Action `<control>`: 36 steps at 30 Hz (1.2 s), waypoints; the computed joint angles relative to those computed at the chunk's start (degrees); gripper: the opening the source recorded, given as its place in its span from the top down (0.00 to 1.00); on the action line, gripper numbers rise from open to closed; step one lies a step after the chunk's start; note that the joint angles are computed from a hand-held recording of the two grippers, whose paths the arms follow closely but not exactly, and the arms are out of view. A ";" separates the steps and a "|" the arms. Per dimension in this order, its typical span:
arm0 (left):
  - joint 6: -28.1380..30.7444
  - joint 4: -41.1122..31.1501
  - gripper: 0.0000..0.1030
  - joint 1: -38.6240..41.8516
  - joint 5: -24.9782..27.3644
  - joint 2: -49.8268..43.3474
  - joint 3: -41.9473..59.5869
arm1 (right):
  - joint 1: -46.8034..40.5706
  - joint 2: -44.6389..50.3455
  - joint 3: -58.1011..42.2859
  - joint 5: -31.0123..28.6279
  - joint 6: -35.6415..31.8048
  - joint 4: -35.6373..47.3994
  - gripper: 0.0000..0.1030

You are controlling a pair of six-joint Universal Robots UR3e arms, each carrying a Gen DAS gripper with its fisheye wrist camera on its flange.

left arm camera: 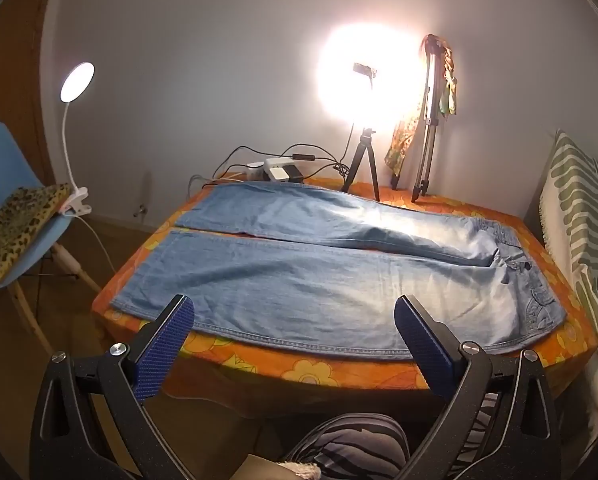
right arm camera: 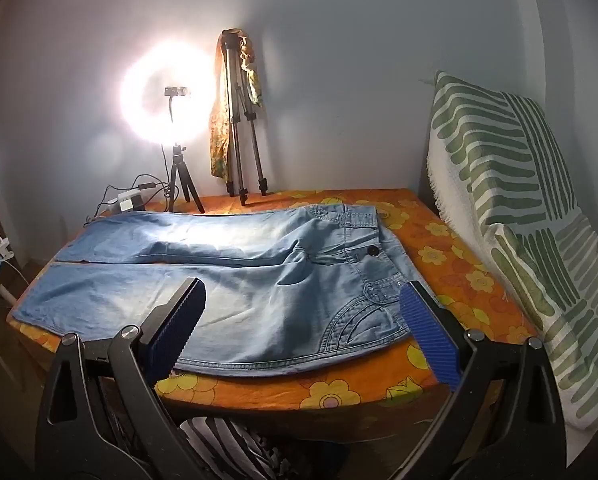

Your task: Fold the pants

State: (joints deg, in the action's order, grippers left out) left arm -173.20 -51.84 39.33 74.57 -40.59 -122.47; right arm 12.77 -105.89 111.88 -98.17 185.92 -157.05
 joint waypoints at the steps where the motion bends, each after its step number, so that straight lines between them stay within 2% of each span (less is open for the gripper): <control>1: -0.03 0.05 0.03 -0.11 0.13 -0.19 0.15 | -0.18 -0.14 -0.14 0.11 -0.07 0.28 0.03; 5: -0.39 0.55 0.03 -0.81 0.83 -1.19 0.83 | -1.01 -1.16 0.21 0.97 -0.36 0.79 0.03; 8: 0.37 -0.79 0.03 1.09 -0.86 0.40 0.37 | -0.83 -1.05 0.63 0.83 -0.24 0.20 0.03; 9: 1.37 -3.19 0.03 3.22 -2.60 2.43 0.59 | -0.76 -1.00 0.59 0.74 -0.23 0.20 0.03; 13: 1.83 -4.11 0.03 4.26 -3.39 3.05 0.86 | -0.41 -0.69 0.31 0.27 0.07 0.03 0.03; 36: 2.36 -4.76 0.03 5.62 -4.57 4.29 0.21 | -0.60 -1.45 0.40 -0.35 -0.40 0.31 0.03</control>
